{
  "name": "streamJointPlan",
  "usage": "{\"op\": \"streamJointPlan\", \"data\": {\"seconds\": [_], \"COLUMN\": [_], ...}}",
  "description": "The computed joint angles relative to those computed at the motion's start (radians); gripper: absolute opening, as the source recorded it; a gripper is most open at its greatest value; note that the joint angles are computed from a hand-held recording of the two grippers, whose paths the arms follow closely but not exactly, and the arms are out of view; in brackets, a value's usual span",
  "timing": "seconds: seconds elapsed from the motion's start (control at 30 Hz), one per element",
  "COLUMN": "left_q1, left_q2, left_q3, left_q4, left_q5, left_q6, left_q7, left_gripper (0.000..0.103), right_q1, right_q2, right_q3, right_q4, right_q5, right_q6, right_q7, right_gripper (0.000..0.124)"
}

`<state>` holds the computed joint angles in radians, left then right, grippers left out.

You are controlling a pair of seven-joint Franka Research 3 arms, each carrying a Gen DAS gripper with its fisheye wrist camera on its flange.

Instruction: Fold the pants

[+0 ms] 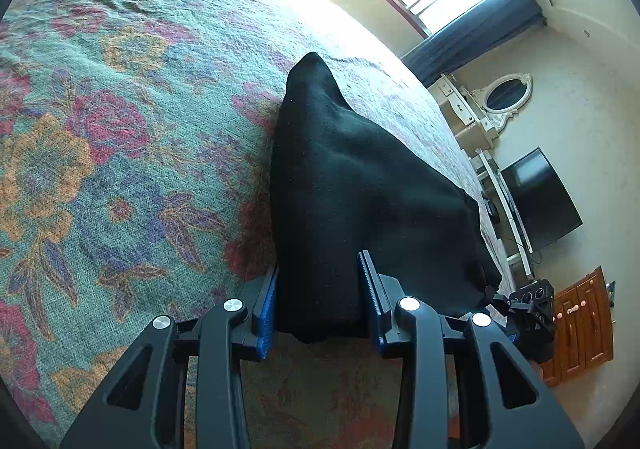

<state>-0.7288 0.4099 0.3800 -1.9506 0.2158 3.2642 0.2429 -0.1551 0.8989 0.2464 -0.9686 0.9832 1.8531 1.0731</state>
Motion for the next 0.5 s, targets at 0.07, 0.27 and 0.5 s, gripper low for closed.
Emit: {"op": "streamJointPlan", "data": {"seconds": [0.07,0.27,0.5], "left_q1": [-0.011,-0.016,-0.027], "left_q2": [0.006,0.013,0.02], "left_q3": [0.007,0.023,0.044], "left_q4": [0.014,0.013,0.008], "left_q5": [0.007,0.069,0.092], "left_q6": [-0.02,-0.022,-0.014], "left_q7": [0.004,-0.031,-0.042], "left_gripper": [0.037,0.037,0.038], "right_q1": [-0.012,-0.021,-0.03], "right_q2": [0.001,0.035,0.065], "right_q3": [-0.002,0.001,0.009], "right_q4": [-0.008,0.009,0.04], "right_q5": [0.001,0.01,0.007], "right_q6": [-0.011,-0.015,-0.032], "right_q7": [-0.007,0.011,0.012], "right_gripper": [0.03,0.03,0.03]}}
